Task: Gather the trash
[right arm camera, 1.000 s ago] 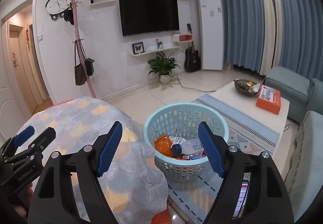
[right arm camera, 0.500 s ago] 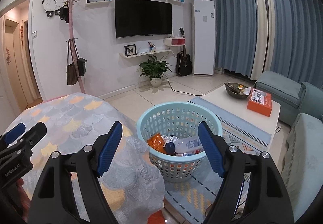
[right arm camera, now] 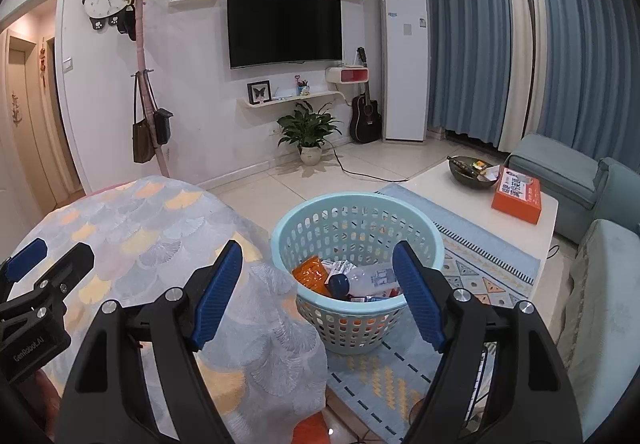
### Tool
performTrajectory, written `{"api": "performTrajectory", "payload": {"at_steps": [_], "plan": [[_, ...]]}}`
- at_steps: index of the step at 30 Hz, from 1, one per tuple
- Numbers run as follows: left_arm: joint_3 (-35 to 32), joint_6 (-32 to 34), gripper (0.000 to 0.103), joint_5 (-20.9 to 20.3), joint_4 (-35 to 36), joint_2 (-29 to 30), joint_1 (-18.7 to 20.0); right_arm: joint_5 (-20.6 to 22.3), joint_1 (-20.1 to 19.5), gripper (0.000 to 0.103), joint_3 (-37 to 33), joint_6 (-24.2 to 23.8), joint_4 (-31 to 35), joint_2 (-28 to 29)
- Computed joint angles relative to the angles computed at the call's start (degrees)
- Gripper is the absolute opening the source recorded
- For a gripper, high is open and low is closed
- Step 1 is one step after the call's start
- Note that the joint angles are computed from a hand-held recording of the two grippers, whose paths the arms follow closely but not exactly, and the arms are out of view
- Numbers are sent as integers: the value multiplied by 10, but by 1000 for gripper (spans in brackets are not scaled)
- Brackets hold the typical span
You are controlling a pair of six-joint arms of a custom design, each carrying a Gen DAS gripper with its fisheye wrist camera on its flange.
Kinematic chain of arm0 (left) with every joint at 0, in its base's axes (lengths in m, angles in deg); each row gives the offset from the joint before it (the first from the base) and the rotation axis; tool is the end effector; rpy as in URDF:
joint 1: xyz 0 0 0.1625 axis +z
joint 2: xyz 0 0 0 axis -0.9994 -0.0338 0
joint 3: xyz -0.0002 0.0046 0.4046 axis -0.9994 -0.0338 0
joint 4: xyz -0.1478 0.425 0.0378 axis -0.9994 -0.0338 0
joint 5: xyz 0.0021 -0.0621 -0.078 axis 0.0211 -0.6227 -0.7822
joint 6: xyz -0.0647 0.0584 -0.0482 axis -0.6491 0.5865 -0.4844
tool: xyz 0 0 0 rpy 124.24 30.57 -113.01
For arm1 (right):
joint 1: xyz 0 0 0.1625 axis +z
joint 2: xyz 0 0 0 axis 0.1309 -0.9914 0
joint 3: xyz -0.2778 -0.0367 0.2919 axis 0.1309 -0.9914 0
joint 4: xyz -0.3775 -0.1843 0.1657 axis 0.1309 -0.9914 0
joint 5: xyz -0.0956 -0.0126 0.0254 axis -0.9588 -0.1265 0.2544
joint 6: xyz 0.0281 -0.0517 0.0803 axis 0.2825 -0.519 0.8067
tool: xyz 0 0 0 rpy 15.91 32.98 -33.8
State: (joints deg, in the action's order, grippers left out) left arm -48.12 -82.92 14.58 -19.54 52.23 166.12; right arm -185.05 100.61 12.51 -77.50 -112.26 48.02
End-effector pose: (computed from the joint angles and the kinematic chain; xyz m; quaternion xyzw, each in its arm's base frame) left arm 0.0056 -0.8171 0.2863 0.2175 0.7946 -0.4928 0.2800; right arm 0.3341 -0.7912 -0.0555 0.1506 -0.7959 0.4886 0.3241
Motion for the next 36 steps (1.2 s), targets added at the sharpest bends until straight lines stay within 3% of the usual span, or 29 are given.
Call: {"api": "performTrajectory", "payload": {"at_steps": [11,21,28,36], "plan": [[14,1,94,-3,-10,-8,0,5,0,75,1,4,6,-1],[65,19,95,-1,-66,-36,-3,10,2,78,5,9,11,-1],[38,6,95,-4,-28,-21,-3,14,0,79,12,17,12,-7],[42,23,95,-18,-38,-18,-8,4,-3,79,-29,-16,5,17]]}}
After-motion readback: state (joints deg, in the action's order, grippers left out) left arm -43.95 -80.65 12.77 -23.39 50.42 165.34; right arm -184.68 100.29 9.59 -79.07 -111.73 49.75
